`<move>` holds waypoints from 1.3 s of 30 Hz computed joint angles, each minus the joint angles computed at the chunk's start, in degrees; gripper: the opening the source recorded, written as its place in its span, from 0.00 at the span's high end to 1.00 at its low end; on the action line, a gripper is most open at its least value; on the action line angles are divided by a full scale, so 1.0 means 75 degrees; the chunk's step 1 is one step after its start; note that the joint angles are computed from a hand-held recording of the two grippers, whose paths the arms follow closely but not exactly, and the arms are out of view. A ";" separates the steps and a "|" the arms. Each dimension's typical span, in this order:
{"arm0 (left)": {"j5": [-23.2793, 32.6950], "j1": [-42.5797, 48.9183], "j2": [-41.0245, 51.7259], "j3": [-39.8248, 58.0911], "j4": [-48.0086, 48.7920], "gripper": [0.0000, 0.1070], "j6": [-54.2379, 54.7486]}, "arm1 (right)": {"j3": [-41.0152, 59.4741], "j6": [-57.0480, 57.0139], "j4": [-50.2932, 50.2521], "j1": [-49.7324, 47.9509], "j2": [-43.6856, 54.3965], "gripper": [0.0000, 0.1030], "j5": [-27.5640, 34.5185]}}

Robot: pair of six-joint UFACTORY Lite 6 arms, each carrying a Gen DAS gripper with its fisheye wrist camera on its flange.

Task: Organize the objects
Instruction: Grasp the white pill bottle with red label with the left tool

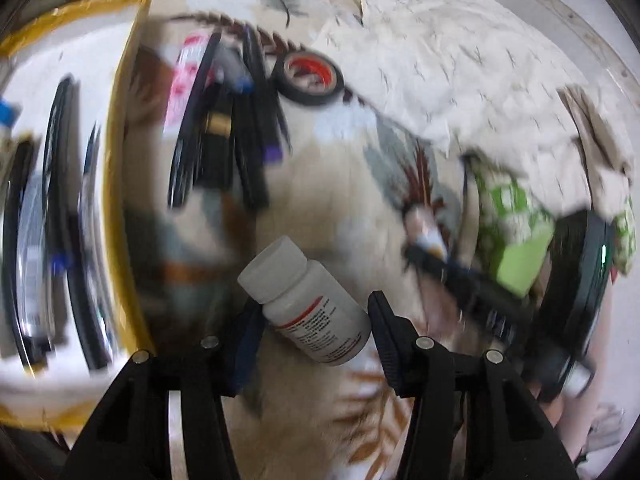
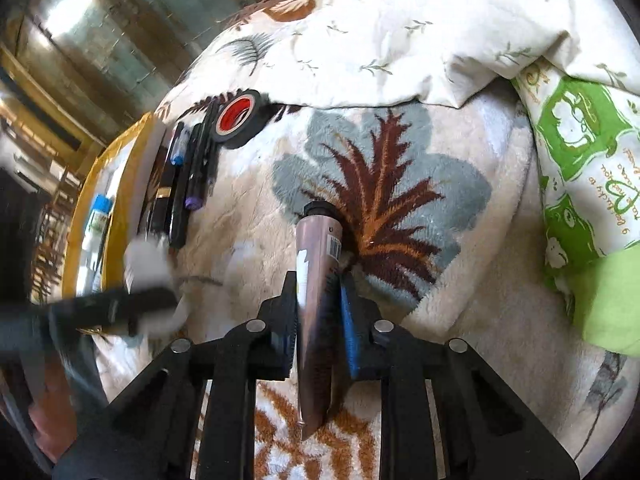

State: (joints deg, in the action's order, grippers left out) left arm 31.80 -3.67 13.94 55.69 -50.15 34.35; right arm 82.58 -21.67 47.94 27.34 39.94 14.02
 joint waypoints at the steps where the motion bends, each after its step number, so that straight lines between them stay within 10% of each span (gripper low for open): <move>1: -0.0259 -0.0065 -0.0371 -0.0421 -0.0006 0.51 0.0185 | 0.0042 0.0135 -0.0139 0.0009 0.0023 0.82 0.0002; 20: -0.0607 0.0061 -0.0144 -0.0028 0.0322 0.61 0.0078 | 0.0425 0.2623 -0.2028 0.0701 0.0156 0.82 0.0447; 32: -0.0990 -0.0664 -0.0028 0.0091 0.1384 0.61 -0.0723 | 0.0130 0.1691 -0.1076 0.0627 0.0007 0.82 0.0364; 39: -0.0365 0.0065 -0.0768 -0.0391 -0.0321 0.61 0.1026 | -0.0396 -0.0223 0.0984 0.0579 -0.0506 0.82 0.0187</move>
State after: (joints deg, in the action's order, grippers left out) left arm 29.06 -3.18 8.18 52.76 -52.56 42.05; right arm 79.62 -23.34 55.32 31.68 36.15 15.42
